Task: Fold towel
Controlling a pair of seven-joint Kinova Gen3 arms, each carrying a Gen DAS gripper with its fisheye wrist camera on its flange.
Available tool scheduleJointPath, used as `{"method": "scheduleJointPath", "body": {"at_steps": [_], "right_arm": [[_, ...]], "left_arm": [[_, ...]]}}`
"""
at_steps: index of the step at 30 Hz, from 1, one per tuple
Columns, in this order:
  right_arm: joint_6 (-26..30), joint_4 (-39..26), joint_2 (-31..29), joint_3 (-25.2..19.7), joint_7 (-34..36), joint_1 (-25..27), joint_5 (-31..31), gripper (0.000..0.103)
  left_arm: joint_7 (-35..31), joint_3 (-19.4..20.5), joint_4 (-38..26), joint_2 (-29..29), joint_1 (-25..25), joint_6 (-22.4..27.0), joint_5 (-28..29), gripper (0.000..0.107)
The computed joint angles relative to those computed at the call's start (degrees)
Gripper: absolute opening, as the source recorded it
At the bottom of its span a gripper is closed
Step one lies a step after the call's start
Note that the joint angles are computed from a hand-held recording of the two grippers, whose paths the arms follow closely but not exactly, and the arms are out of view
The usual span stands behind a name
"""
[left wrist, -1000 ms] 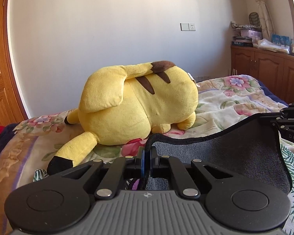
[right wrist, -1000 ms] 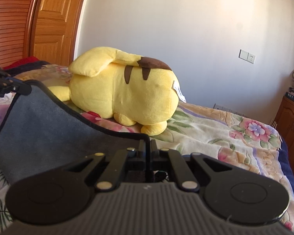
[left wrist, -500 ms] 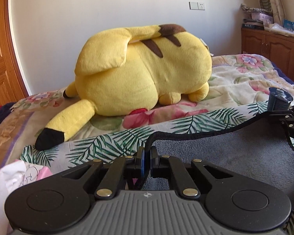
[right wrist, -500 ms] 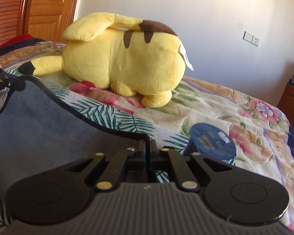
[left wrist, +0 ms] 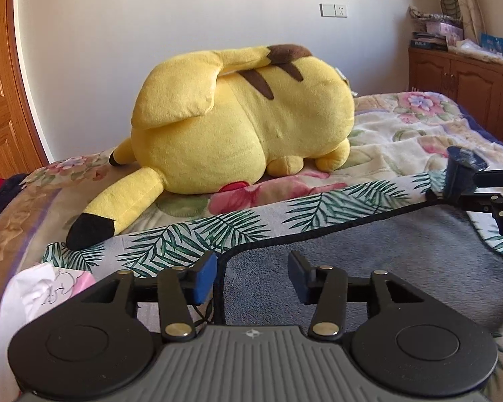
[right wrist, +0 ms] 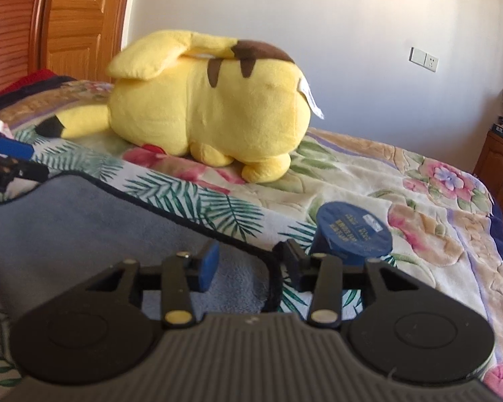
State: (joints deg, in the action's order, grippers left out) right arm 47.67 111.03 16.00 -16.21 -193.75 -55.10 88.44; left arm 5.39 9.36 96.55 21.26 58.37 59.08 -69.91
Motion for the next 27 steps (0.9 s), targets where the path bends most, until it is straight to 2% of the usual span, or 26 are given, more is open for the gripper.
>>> {"method": "scheduleJointPath", "body": {"at_steps": [4,10,14,18,27], "right_arm": [[1.03,-0.29,-3.84,-1.37,3.53,-1.16,-4.09,0.047],[4.42,-1.19,-9.65,-4.34,7.96,-3.09,-10.49,0.049],[8.1,-1.38,-12.72,-6.86,8.5,-4.24,-13.15,0.051],[11.79,-1.94,-14.7,-9.25,8.76,-4.9,-15.12,0.051],[21.11,-4.38,-17.54,-14.58,9.18,-7.13,-19.28,0.054]], "left_arm": [[-1.82,1.55,-1.24,-2.27,1.61,3.03,1.89,0.038],[-5.55,4.17,-4.86,-4.44,4.89,10.55,3.38,0.044],[-7.04,5.73,-6.92,-5.71,6.88,14.73,3.79,0.046],[-7.57,7.16,-8.46,-6.55,9.35,19.03,3.2,0.054],[-6.99,10.15,-12.38,-7.43,14.74,26.99,2.7,0.058]]}}
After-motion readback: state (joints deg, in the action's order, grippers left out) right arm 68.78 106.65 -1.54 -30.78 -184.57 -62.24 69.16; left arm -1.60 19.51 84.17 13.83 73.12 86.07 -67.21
